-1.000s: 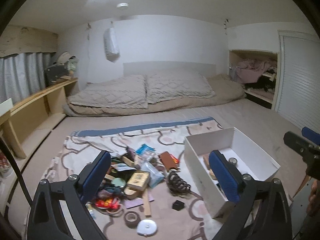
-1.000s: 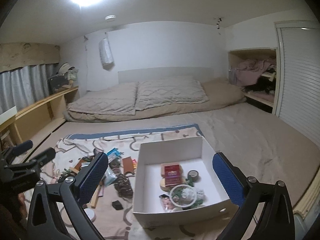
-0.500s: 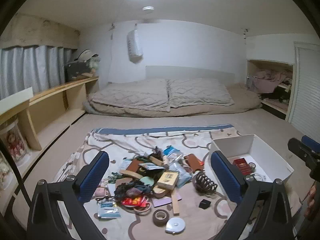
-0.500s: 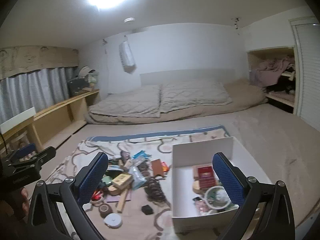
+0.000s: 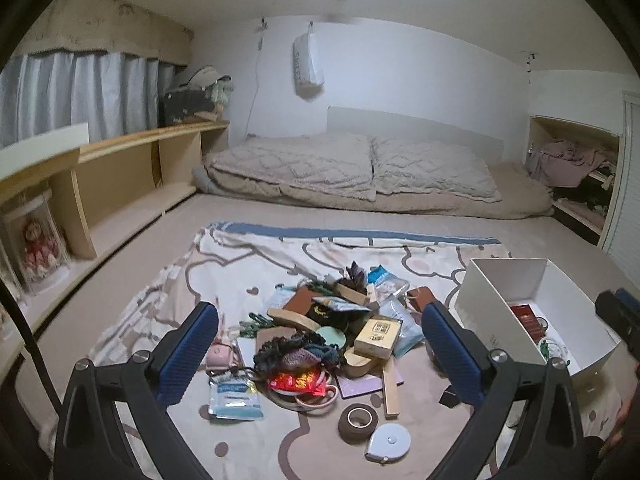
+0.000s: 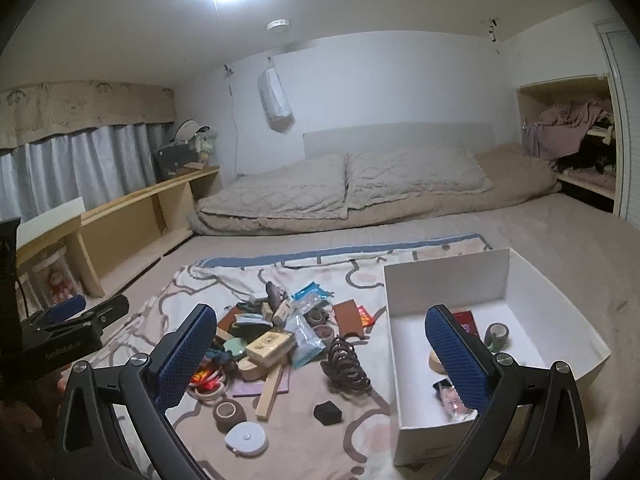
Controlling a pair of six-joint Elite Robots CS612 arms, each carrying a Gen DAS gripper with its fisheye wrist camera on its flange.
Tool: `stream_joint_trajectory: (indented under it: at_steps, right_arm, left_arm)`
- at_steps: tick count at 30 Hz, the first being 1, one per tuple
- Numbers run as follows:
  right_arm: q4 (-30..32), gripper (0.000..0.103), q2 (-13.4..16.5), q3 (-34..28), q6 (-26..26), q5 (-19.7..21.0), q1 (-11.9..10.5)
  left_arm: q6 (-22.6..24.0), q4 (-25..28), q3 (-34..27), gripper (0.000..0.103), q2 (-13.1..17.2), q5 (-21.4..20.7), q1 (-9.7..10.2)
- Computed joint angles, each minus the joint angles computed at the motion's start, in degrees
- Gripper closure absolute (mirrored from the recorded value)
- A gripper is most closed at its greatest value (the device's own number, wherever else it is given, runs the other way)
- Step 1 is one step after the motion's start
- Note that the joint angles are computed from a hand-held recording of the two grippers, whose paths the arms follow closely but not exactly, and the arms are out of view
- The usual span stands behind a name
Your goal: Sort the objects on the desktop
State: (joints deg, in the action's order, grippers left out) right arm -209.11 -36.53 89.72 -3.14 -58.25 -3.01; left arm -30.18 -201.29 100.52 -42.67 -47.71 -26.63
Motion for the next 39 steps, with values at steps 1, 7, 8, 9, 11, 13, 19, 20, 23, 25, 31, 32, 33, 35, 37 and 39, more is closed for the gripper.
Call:
stream_joint_trajectory:
  at_steps: [1, 7, 8, 9, 11, 13, 19, 20, 23, 25, 31, 32, 33, 35, 37, 39]
  right_arm:
    - [0.09, 0.000, 0.29, -0.12, -0.14, 0.38, 0.13]
    - [4.39, 0.000, 1.21, -0.11, -5.47, 3.69, 0.76]
    - [4.09, 0.000, 1.55, -0.09, -6.45, 3.63, 1.00]
    - [4.26, 0.000, 1.72, -0.01, -7.44, 3.48, 1.23]
    - [5.21, 0.000, 2.06, -0.07, -9.11, 3.30, 1.64]
    - [5.60, 0.000, 2.75, -0.16, -10.40, 2.87, 2.12]
    - [13.36, 0.000, 3.93, -0.93, -15.34, 2.30, 3.35]
    - [14.63, 0.000, 4.02, -1.08, -15.65, 1.96, 3.52]
    - [18.70, 0.000, 4.50, -1.72, -16.01, 0.75, 4.13]
    - [20.52, 0.000, 4.88, -2.09, -16.07, 0.01, 4.52]
    - [27.68, 0.000, 5.46, -3.44, -16.54, -2.52, 5.76]
    - [28.14, 0.000, 5.62, -3.66, -16.98, -3.12, 6.02]
    - [28.40, 0.000, 5.78, -3.84, -17.45, -3.87, 6.31]
    - [29.23, 0.000, 6.17, -4.30, -18.06, -5.11, 6.80]
    - [29.47, 0.000, 6.60, -4.73, -17.43, -6.08, 7.18]
    - [30.51, 0.000, 6.93, -5.23, -16.74, -6.13, 7.43]
  left_arm:
    - [-0.23, -0.06, -0.13, 0.001, 0.18, -0.49, 0.15]
    - [-0.30, -0.24, -1.94, 0.001, 2.29, 0.11, 0.57]
    - [0.05, -0.04, -2.21, 0.001, 2.55, 0.24, 0.63]
    - [0.23, 0.17, -2.36, 0.001, 2.80, 0.32, 0.70]
    - [-0.30, 0.79, -2.56, 0.001, 3.18, 0.38, 0.93]
    - [-1.24, 0.91, -2.60, 0.001, 3.47, 0.17, 1.16]
    - [-2.52, 2.28, -2.92, 0.001, 4.46, 0.73, 1.76]
    - [-2.58, 2.17, -2.96, 0.001, 4.66, 0.86, 1.81]
    - [-3.06, 2.05, -3.00, 0.001, 5.10, 0.25, 2.11]
    - [-3.33, 1.88, -2.97, 0.001, 5.46, 0.17, 2.30]
    - [-4.92, 1.85, -2.64, 0.001, 6.08, -1.53, 3.06]
    - [-5.46, 1.91, -2.53, 0.001, 6.13, -2.06, 3.25]
    - [-5.83, 1.95, -2.47, 0.001, 6.18, -2.35, 3.36]
    - [-6.35, 1.80, -2.35, 0.001, 6.34, -3.37, 3.62]
    - [-6.62, 2.33, -2.42, 0.001, 6.44, -5.34, 3.97]
    - [-7.64, 3.10, -2.38, 0.001, 6.42, -7.15, 4.35]
